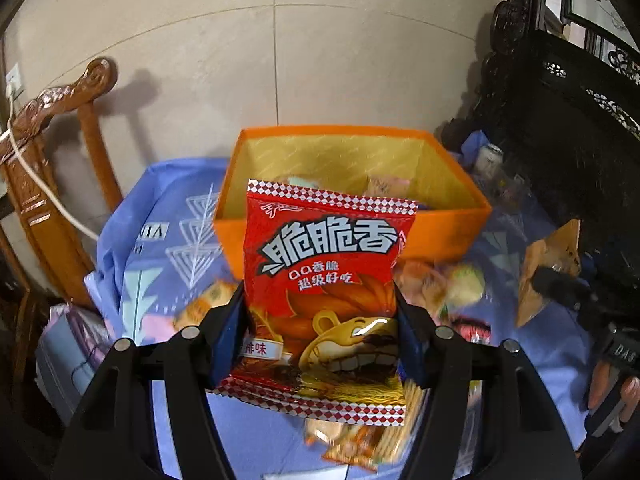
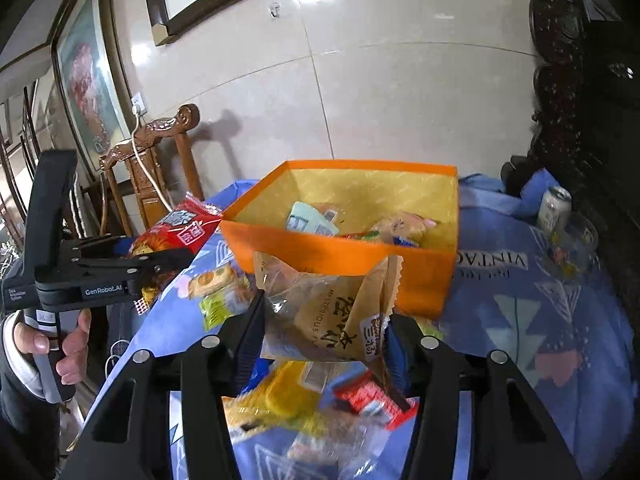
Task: Organize snacks
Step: 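Carry both bags into the orange box and open both grippers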
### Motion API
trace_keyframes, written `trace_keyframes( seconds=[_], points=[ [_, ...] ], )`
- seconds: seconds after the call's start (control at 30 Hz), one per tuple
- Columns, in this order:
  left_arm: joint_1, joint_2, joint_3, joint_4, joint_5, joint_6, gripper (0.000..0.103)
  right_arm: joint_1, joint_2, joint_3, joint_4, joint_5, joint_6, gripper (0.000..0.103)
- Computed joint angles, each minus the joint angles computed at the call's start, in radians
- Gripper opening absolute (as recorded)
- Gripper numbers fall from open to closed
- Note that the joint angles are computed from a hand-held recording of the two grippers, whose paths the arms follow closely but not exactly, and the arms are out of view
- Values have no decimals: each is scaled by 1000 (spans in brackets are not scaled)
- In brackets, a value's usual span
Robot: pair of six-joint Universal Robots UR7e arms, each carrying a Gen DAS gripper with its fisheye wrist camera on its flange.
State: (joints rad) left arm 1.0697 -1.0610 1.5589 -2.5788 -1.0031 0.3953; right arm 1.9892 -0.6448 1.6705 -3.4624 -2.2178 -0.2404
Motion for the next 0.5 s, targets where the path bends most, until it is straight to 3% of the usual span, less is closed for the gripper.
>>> trace_keyframes(
  seconds=[0.33,0.47,0.5],
  points=[
    [18,251,-358,127,-20,-37,63,-71,87,-280,110,49,-13,53],
    [42,379,-531,204,-1,-84,64,-120,162,-424,177,50,26,56],
    [46,402,-561,217,5,-92,70,-128,176,-452,210,38,44,59]
  ],
)
